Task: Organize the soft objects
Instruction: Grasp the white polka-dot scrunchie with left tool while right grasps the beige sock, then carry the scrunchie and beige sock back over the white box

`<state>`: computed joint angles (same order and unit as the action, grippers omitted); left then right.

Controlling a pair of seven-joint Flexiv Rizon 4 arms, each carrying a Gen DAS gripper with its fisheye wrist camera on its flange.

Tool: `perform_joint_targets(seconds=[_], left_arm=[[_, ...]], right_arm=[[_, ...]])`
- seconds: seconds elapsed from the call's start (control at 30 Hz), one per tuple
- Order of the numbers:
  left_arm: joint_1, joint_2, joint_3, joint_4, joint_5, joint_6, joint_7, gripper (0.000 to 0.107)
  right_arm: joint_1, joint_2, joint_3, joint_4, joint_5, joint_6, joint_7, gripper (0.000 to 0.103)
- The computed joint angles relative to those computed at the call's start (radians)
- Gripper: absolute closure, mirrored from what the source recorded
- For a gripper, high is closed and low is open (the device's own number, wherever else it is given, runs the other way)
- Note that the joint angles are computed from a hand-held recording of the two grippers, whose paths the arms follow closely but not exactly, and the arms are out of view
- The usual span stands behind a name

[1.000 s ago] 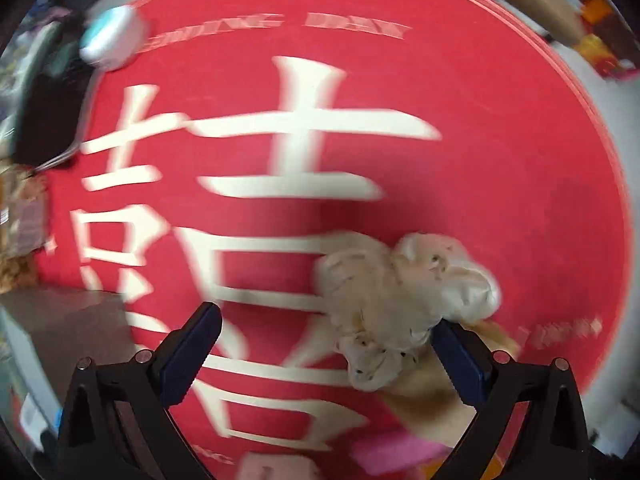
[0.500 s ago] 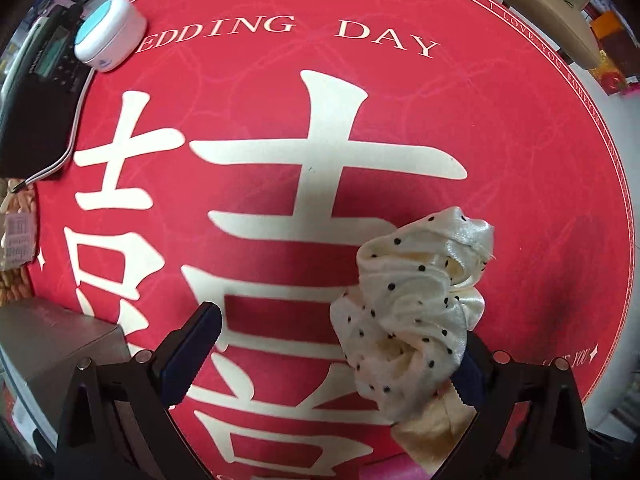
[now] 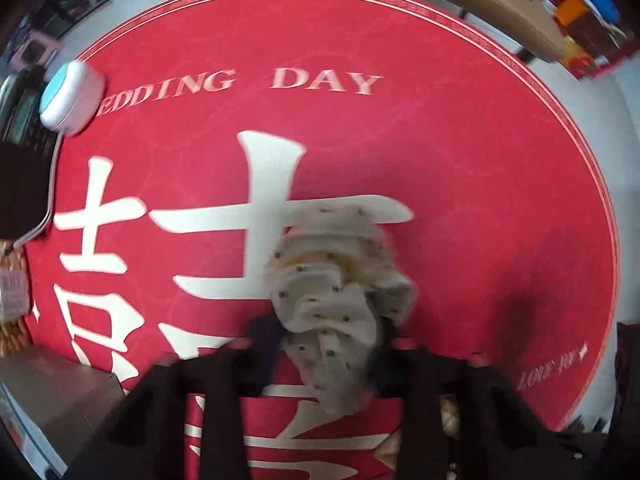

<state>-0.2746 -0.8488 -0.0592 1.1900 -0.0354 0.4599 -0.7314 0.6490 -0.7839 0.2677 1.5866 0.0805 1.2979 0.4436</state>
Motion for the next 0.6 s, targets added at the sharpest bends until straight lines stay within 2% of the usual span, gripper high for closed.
perform_joint_targets(seconds=[0.07,0.4,0.6], left_arm=[[0.003,-0.002,-0.006,-0.015,-0.01,-0.026,0.001,0.083],[0.061,0.035,-0.01,-0.032,-0.055,-0.067,0.037,0.083],[0.125,0.094,-0.009,0.051,-0.081,-0.048,0.104,0.083]], right_arm=[[0.004,0.006,-0.002,0.004,-0.006,0.0,-0.005,0.088],[0.132,0.072,-0.168,0.057,-0.124,0.045,0.178,0.088],[0.159,0.122,-0.206,0.071,-0.221,-0.036,0.267,0.088]])
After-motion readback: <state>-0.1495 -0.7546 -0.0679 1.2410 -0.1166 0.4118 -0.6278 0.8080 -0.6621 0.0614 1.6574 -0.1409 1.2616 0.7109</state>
